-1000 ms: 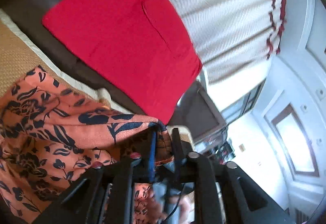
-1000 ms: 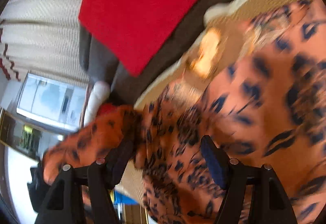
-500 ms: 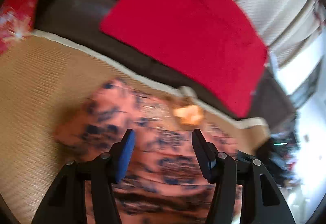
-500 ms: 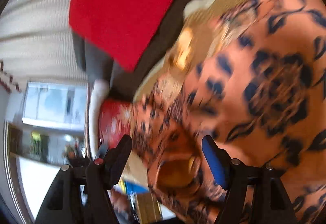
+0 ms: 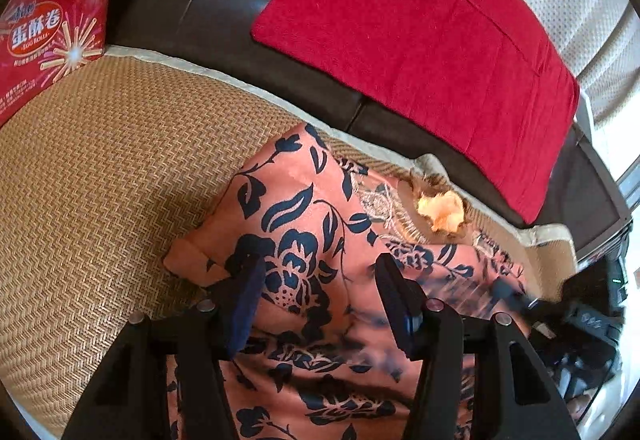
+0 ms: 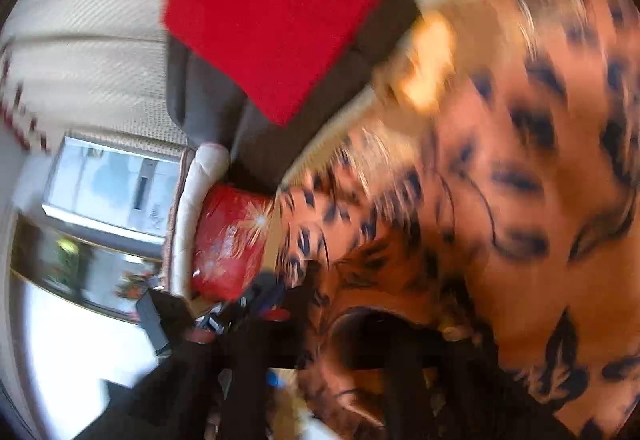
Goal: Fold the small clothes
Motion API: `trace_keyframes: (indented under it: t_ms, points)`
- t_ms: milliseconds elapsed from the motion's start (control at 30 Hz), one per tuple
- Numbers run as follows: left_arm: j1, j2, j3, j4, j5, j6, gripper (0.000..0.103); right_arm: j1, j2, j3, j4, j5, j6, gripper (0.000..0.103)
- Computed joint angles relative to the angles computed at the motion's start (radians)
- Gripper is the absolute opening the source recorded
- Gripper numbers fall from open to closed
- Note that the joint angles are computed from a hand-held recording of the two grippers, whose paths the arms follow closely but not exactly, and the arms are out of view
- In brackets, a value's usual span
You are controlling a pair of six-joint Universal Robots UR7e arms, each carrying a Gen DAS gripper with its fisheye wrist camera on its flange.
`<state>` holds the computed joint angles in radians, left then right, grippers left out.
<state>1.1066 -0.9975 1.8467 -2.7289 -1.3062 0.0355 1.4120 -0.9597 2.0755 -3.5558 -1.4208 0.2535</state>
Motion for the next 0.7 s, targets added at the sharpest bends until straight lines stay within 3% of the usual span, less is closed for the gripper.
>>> trace_keyframes:
  t_ms: [233, 300, 333, 433, 467, 533, 600, 633, 700]
  points:
    - [-0.008, -0.005, 0.006, 0.038, -0.055, 0.01, 0.057, 0.152, -0.014, 0.039, -0.481, -0.378, -0.325, 0.006]
    - [-0.018, 0.003, 0.003, 0.062, -0.055, 0.022, 0.057, 0.14, -0.07, 0.061, -0.481, -0.42, -0.361, 0.006]
    - [-0.024, 0.009, 0.004, 0.065, -0.041, 0.028, 0.057, 0.116, -0.107, 0.075, -0.418, -0.392, -0.334, 0.007]
    - [-0.021, 0.023, -0.007, 0.065, -0.046, 0.003, 0.057, -0.014, -0.209, 0.11, -0.104, -0.159, -0.121, 0.014]
    - [-0.02, 0.032, -0.011, 0.059, -0.047, -0.008, 0.057, -0.049, -0.218, 0.102, 0.001, -0.075, -0.075, 0.021]
    - [-0.015, 0.03, -0.01, 0.045, -0.039, -0.016, 0.057, -0.076, -0.221, 0.075, 0.161, -0.003, -0.019, 0.035]
    - [-0.011, 0.016, -0.006, 0.054, -0.035, -0.005, 0.058, -0.087, -0.203, 0.067, 0.215, 0.035, 0.006, 0.064]
    - [-0.012, 0.014, -0.004, 0.056, -0.027, 0.007, 0.058, -0.091, -0.196, 0.065, 0.224, 0.052, 0.01, 0.086]
    - [-0.017, 0.022, 0.001, 0.048, -0.004, 0.032, 0.058, -0.101, -0.178, 0.079, 0.193, 0.095, 0.047, 0.087]
